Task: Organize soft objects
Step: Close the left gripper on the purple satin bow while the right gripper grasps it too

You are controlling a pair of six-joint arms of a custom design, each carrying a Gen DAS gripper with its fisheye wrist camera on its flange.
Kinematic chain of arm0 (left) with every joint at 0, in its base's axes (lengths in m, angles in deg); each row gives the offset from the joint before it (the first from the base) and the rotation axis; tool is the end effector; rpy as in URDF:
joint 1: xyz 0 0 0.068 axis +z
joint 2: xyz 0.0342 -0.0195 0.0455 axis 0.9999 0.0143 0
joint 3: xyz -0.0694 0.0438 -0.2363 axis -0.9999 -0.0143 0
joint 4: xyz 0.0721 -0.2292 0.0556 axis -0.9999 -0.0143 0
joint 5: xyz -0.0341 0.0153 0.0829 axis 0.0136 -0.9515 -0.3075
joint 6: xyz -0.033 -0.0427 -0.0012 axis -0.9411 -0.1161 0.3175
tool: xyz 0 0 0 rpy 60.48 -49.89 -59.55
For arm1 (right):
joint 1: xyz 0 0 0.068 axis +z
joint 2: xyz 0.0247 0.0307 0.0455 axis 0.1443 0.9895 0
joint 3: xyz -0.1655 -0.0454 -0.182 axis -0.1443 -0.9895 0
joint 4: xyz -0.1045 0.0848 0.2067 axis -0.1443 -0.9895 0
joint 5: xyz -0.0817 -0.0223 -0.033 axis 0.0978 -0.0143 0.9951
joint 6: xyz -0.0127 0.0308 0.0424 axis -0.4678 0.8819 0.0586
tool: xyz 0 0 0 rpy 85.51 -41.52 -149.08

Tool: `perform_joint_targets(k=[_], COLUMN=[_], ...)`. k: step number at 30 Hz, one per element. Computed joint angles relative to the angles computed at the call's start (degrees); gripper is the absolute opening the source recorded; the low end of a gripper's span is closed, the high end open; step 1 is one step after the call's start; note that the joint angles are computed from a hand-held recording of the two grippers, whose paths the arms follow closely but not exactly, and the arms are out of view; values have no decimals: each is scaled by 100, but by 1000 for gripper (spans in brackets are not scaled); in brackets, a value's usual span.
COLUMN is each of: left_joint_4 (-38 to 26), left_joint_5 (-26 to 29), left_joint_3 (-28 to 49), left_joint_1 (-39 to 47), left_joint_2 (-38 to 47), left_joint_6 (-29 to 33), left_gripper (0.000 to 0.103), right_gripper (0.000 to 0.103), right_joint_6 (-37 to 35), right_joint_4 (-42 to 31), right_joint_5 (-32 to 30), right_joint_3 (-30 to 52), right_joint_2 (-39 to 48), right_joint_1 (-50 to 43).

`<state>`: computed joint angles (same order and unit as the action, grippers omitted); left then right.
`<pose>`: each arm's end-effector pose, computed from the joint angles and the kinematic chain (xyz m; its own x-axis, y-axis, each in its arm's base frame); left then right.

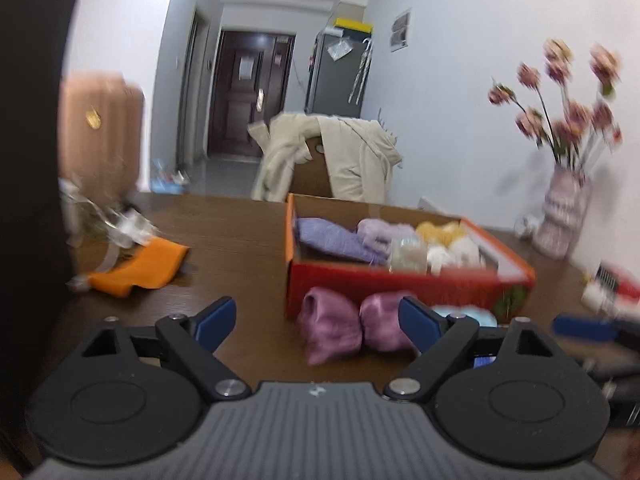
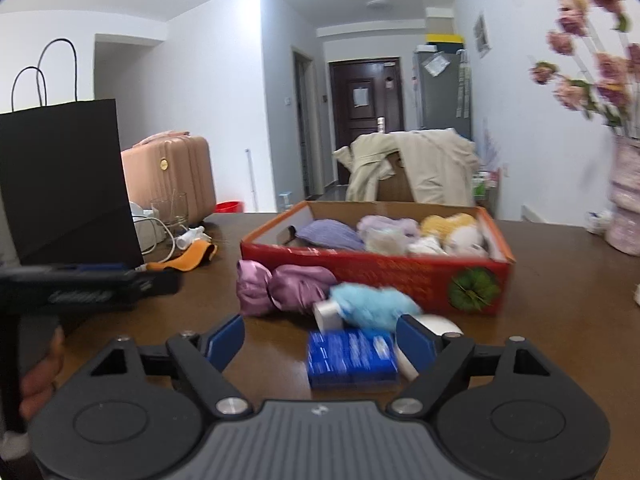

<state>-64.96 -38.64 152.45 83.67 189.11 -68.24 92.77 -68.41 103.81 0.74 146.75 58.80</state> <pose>0.4065 -0.0581 0.1955 -0.4474 0.1092 -0.8876 0.5752 0.7951 -0.1921 0.2355 0.2429 0.1829 -0.3917 0.1692 -0.9044 0.1697 0.9794 0.1097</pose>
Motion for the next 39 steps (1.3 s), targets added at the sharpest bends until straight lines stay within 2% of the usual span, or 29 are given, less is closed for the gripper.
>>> perform_joint_targets(k=[3,5,6,7,9,12,13,15,17,22,27,29,32,35,37,39], left_joint_4=[-920,-1473,-1547,-1502,-1511,-1437,-1418,-1368,-1460,-1435,-1365,-1214,-822,-662,-359,-9], left_joint_5=[23,9,77,106,263,518,590,731,869,741,644,592,411,191,375,599], left_joint_3=[1881,2748,2959,2946,2915,2696,2618,2511,2559,2318,2196,2017,1597,1126,480,-317], left_joint_1=[-167,-225,-232,-234,-208,-96,-65,-38,-30,-82,-140,-174,-230,-238,-107,68], left_joint_2=[1344,1952,2157,2234,2398,2427,2392,2341,2372,2201,2123,2019,1799,1358,756,-59], left_joint_6=[-788,-937,-916,-881,-656,-460,-385,-232,-155,202,403,491,551,501,322,278], left_gripper=[74,66,65,63,49,48,46,35,31,29,26,24,20,18,18,18], right_gripper=[78,64,62,60,57,50,49,49,49,39,37,19,9,6,5,5], right_joint_6=[-449,-506,-501,-487,-421,-380,-425,-679,-874,-1109,-1238,-1291,-1535,-1534,-1387,-1520], right_joint_4=[534,628,660,634,543,151,108,22,63,4,-235,-148,-62,-90,30,148], right_joint_5=[-907,-1485,-1743,-1940,-2183,-2479,-2467,-2205,-1980,-2109,-2312,-2520,-2217,-2030,-1995,-1558], right_joint_3=[425,804,995,1223,1683,2321,2420,2558,2494,2472,2617,2551,2641,2683,2383,2071], right_joint_2=[454,801,985,1186,1594,2147,2284,2519,2518,2477,2544,2502,2611,2548,2171,1738], right_joint_1=[-810,-1252,-1449,-1625,-1909,-2119,-2095,-1946,-1793,-1742,-1810,-1838,-1690,-1588,-1466,-1141])
